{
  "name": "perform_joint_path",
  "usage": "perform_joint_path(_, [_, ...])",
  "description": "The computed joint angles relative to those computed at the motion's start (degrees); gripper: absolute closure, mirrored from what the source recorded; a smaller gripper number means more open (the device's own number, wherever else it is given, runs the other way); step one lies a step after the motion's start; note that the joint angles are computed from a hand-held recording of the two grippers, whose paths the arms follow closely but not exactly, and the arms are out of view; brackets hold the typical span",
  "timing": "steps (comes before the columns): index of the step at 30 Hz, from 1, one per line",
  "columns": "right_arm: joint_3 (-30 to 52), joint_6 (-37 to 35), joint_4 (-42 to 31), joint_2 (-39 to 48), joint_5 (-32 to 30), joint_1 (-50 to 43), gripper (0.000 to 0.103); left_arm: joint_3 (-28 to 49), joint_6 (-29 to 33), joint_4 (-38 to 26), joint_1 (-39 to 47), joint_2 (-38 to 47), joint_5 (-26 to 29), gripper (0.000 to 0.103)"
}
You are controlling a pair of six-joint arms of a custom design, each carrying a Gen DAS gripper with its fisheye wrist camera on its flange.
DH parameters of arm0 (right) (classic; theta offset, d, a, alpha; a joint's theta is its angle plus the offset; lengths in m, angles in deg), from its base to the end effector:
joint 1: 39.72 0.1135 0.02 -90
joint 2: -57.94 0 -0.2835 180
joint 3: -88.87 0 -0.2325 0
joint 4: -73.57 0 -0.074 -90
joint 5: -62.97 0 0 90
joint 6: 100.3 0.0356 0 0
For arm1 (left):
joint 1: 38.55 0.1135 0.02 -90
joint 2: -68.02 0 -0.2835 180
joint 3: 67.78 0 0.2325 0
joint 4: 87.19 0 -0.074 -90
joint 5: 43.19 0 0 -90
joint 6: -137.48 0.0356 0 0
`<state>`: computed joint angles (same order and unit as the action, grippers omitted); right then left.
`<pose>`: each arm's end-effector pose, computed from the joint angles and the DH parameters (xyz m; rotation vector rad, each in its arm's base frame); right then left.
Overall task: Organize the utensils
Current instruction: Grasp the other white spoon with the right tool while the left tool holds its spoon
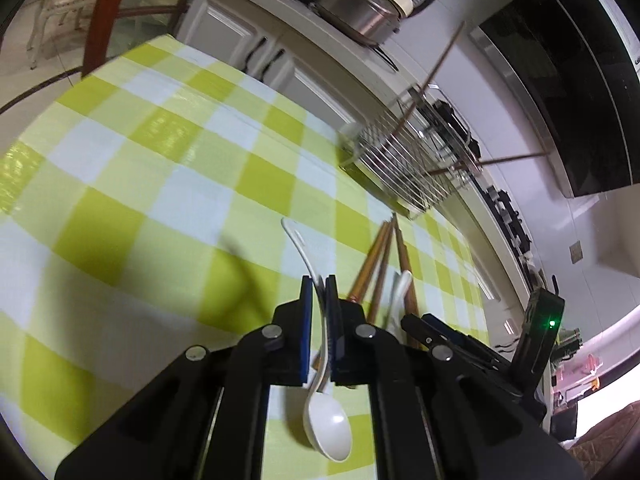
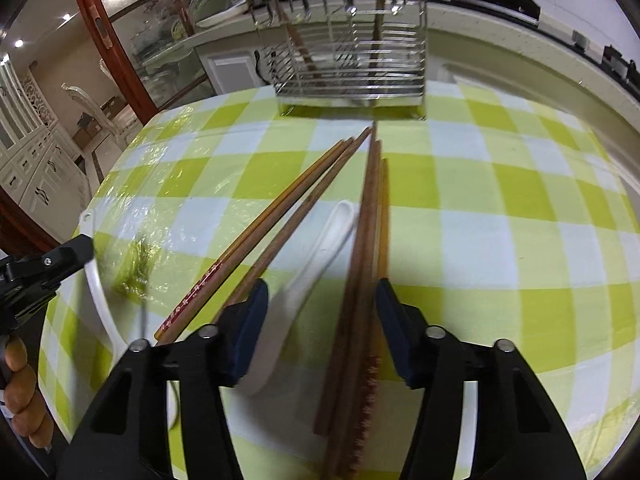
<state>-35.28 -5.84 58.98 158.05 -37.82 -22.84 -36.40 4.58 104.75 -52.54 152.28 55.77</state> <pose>0.2781 0.0914 0.1371 -0.3515 2.5938 0.3779 0.2067 -0.0572 0.1387 -0.5100 2.3182 -0.6790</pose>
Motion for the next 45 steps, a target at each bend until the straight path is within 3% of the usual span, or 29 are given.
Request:
perform_joint_path(7, [3.58, 0.53, -1.85, 2.45, 0.12, 1.57, 0.069, -0.94, 2.47, -2.48, 2.57, -3.71, -1.07, 0.097])
perform_joint_path(12, [4.63, 0.08, -1.71, 4.57, 0.79, 1.92, 0.072, -1.46, 2.68, -1.41, 3.53, -3.47, -0.78, 0.097])
perform_joint_path(20, [4.37, -1.47, 1.5, 5.7, 8.08, 5.24, 0.076, -1.02, 3.54, -3.22, 3.25, -4.68, -3.06, 0.097])
perform_joint_path(23, [3.73, -2.24, 3.33, 6.01, 9.31, 5.63, 0.082, -0.56, 3.8, -4.59, 2.69, -5.88, -4.11, 0.097])
perform_joint_path(25, [3.49, -2.36, 3.78, 5.97, 8.16, 4.92, 0.087, -0.32, 3.92, -5.37, 2.29, -6.65, -4.71, 0.097])
perform_joint_path(38, [-2.0, -5.07, 2.64, -7.31, 0.72, -1.75, 0.089, 3.89, 4.05, -13.21, -6.32, -11.46, -15.37, 0.098])
perform_joint_path(40, [-2.24, -5.18, 1.77, -8.93, 0.13, -2.59, 0.097, 4.52, 3.9, -14.68, -7.77, -12.17, -17.08, 0.098])
perform_joint_path(45, [-3.77, -6.02, 1.07, -12.37, -1.44, -4.57, 0.098, 6.05, 3.99, -17.21, -10.59, -13.28, -20.31, 0.098])
